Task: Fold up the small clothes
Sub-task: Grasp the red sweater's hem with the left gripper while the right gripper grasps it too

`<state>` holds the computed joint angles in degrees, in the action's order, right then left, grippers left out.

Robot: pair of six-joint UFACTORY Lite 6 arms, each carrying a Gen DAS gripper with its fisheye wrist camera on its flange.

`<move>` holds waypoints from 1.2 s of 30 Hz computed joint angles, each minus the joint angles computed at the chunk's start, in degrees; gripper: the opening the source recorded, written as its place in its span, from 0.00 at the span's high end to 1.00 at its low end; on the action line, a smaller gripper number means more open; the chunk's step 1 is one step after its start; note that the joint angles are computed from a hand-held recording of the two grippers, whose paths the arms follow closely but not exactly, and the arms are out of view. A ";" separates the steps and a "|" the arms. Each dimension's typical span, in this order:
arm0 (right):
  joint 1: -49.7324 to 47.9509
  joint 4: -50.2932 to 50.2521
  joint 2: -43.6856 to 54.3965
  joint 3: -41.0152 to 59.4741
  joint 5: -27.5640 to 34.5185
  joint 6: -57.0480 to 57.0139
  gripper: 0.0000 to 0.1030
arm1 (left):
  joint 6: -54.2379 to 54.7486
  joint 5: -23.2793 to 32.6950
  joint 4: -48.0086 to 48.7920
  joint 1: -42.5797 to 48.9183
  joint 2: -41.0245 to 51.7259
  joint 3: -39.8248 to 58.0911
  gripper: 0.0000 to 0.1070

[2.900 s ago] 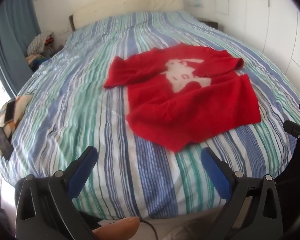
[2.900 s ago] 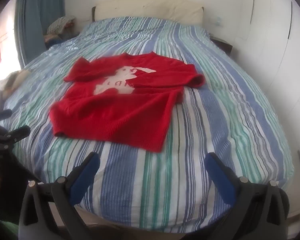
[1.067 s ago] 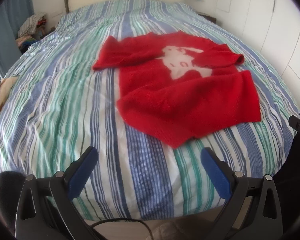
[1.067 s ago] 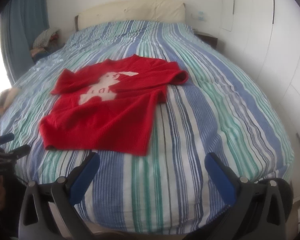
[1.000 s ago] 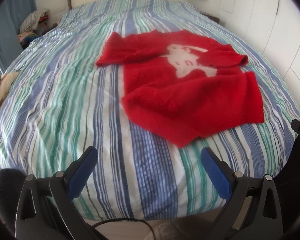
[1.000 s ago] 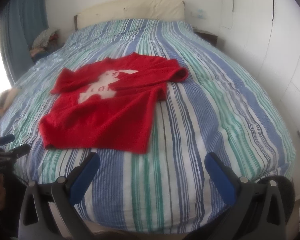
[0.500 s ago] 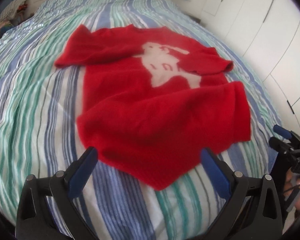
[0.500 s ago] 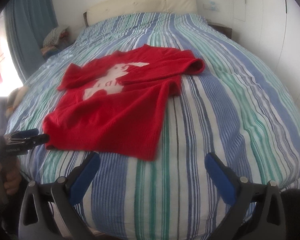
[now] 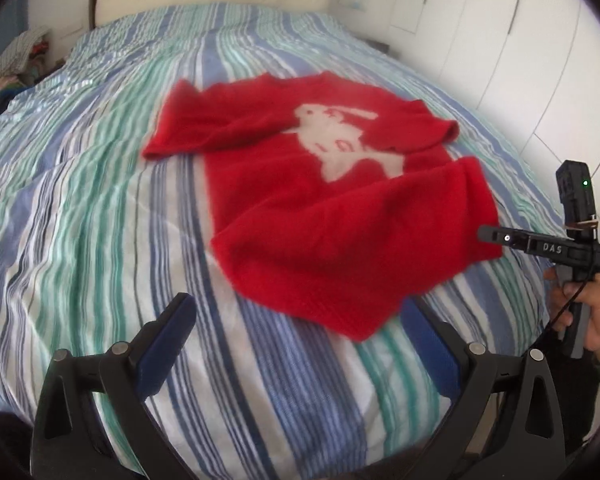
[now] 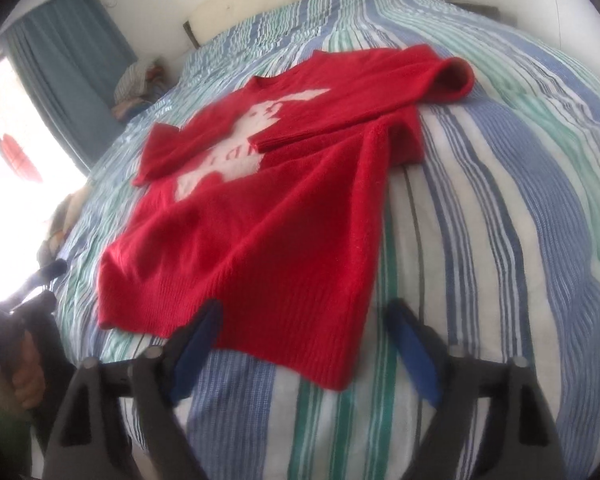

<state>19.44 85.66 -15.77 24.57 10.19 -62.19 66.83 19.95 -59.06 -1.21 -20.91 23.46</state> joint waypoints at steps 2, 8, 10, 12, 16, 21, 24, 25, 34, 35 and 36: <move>-2.77 -5.07 -1.18 -0.40 3.22 4.13 0.86 | 3.55 0.66 -3.22 2.43 3.08 -0.15 0.05; -23.98 -17.17 -18.68 -4.40 23.72 16.67 0.95 | 22.30 4.30 -24.36 0.83 10.20 0.98 0.05; -27.13 -18.63 -18.02 -3.07 25.64 17.51 0.95 | 26.58 7.17 -29.37 -1.13 14.27 3.13 0.05; -26.68 -20.65 -15.72 -1.31 23.37 18.98 0.95 | 31.21 10.49 -34.39 -3.04 16.87 4.48 0.05; -26.13 -17.91 -11.60 -0.84 19.80 17.13 0.95 | 32.74 13.40 -37.47 -5.59 17.93 5.94 0.06; -27.59 -16.85 -12.23 -2.96 20.29 15.79 0.94 | 21.54 6.95 -27.10 -7.98 17.00 6.57 0.38; -27.97 -19.74 -13.91 -3.48 21.06 17.38 0.94 | 16.20 7.25 -21.48 -6.78 19.79 7.12 0.58; -27.80 -20.62 -14.11 -3.43 21.17 17.90 0.94 | 15.98 8.86 -21.29 -5.63 20.65 7.25 0.78; -27.40 -34.15 -20.39 0.11 30.93 30.22 0.95 | -8.76 21.42 9.14 4.31 1.71 5.16 0.93; -27.60 -35.84 -22.00 0.36 33.29 32.05 0.95 | -11.39 22.20 12.79 4.96 1.24 5.51 0.93; -26.87 -37.87 -23.32 0.44 34.66 34.55 0.95 | -13.45 21.81 15.20 5.00 1.69 5.59 0.93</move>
